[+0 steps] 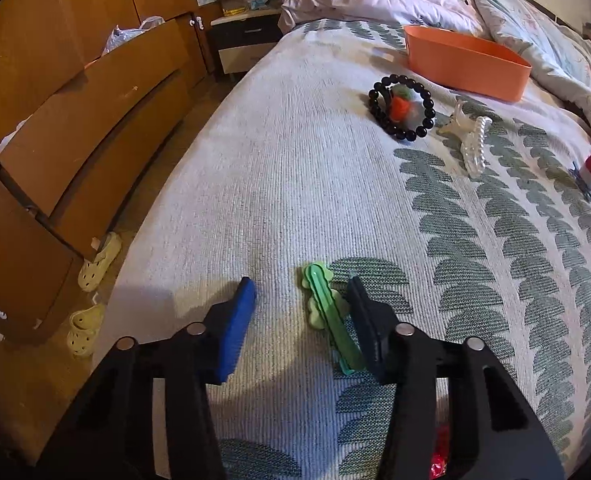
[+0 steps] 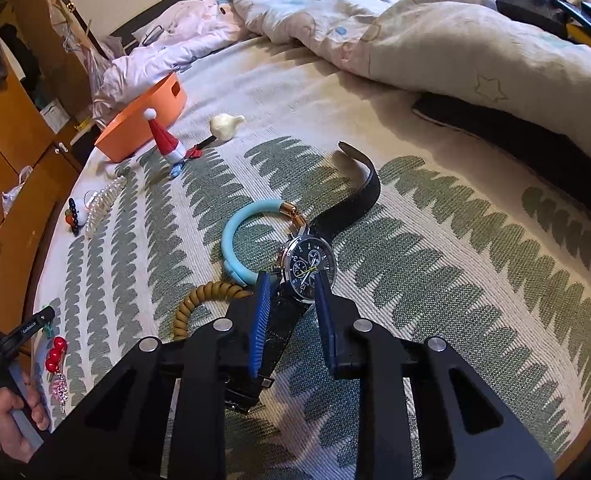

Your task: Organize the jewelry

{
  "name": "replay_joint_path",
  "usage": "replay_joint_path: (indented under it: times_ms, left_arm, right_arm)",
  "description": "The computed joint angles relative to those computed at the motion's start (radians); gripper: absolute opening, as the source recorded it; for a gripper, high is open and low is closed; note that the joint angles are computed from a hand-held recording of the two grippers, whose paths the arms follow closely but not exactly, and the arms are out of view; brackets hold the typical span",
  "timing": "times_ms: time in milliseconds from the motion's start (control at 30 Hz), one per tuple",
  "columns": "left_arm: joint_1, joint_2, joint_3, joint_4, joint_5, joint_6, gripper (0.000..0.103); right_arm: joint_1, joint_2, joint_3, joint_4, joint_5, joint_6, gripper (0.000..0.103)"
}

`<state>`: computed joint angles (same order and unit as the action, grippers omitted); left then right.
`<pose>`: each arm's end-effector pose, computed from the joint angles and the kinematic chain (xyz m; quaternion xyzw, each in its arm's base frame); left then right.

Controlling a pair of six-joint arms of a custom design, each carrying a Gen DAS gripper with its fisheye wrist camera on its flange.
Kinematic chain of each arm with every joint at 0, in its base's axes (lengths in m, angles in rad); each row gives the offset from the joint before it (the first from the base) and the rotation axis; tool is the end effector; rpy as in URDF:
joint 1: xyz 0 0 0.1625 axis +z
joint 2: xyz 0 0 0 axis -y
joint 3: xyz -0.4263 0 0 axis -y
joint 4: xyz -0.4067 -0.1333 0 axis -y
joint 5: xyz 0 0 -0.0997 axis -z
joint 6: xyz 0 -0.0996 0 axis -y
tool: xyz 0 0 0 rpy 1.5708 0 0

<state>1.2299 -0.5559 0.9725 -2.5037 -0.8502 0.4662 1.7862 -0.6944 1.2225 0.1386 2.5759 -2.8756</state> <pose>-0.0992 -0.8749 0.2070 0.2725 0.8674 -0.2171 0.3552 0.1890 -0.6334 0.1190 -0.2303 -0.7828 0.4751 0.3295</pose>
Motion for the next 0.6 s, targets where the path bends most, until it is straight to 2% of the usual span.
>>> replay_joint_path:
  times_ms: [333, 400, 500, 567, 600]
  left_arm:
    - [0.005, -0.005, -0.01, 0.02, -0.017, -0.032, 0.038]
    - [0.006, -0.006, -0.017, 0.029, -0.016, -0.048, 0.028]
    - [0.01, -0.008, -0.034, 0.064, -0.036, -0.078, 0.025]
    - [0.013, -0.01, -0.04, 0.079, -0.046, -0.093, 0.024]
    - [0.013, -0.011, -0.043, 0.085, -0.05, -0.098, 0.024]
  right_arm:
    - [0.009, -0.045, 0.065, -0.074, -0.006, -0.007, 0.014]
    - [0.011, -0.064, 0.091, -0.102, -0.014, -0.008, 0.013]
    - [0.013, -0.086, 0.12, -0.128, -0.022, -0.011, 0.012]
    - [0.015, -0.107, 0.148, -0.159, -0.043, -0.02, 0.003]
    - [0.019, -0.111, 0.153, -0.169, -0.041, -0.028, 0.003]
